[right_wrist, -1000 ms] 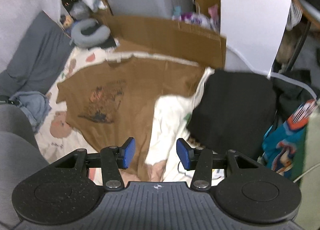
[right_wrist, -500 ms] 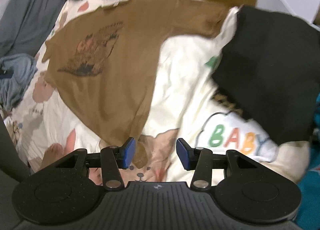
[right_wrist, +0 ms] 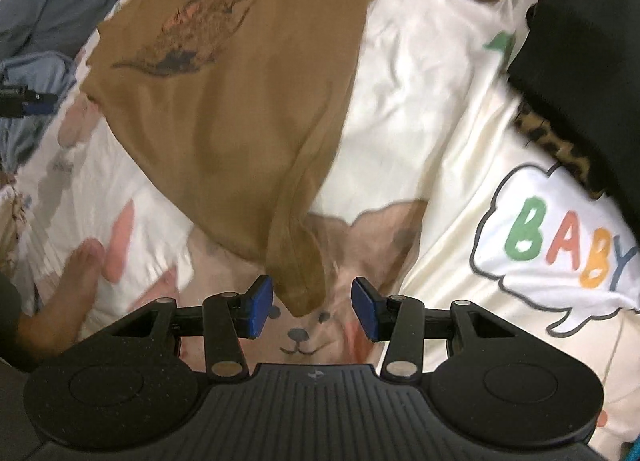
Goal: Fold clothes
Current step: 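Grasp the T-shirt hem with the right tool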
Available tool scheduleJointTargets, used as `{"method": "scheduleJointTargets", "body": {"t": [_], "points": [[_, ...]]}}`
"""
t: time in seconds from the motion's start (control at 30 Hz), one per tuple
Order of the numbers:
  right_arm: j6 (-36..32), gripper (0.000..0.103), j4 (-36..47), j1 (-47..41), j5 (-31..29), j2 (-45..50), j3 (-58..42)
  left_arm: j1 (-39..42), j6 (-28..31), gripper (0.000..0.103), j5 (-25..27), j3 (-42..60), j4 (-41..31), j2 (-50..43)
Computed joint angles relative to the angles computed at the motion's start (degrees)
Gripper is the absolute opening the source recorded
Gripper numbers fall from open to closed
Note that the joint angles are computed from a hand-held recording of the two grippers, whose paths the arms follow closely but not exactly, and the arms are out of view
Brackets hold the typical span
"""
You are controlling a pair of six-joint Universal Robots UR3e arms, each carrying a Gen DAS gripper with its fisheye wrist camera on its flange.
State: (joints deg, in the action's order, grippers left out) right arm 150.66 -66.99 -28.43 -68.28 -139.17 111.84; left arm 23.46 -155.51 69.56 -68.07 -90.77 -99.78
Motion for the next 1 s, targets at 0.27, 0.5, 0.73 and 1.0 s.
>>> {"method": "scheduleJointTargets", "body": {"t": [0.27, 0.5, 0.73, 1.0], "points": [[2.7, 0.040, -7.8, 5.2, -0.5, 0.1, 5.9, 0.2, 0.4, 0.060, -0.1, -8.0, 4.9, 1.9], [4.2, 0.027, -10.9, 7.0, 0.0, 2.5, 6.3, -0.6, -0.1, 0.060, -1.6, -9.9, 7.3, 1.5], [2.7, 0.008, -7.1, 3.0, 1.9, 0.5, 4.3, -2.5, -2.4, 0.060, -4.1, -11.1, 10.6, 0.3], [1.1, 0.008, -2.9, -4.6, 3.5, -1.4, 0.9, -5.7, -4.8, 0.060, -5.8, -7.0, 13.6, -4.9]]}}
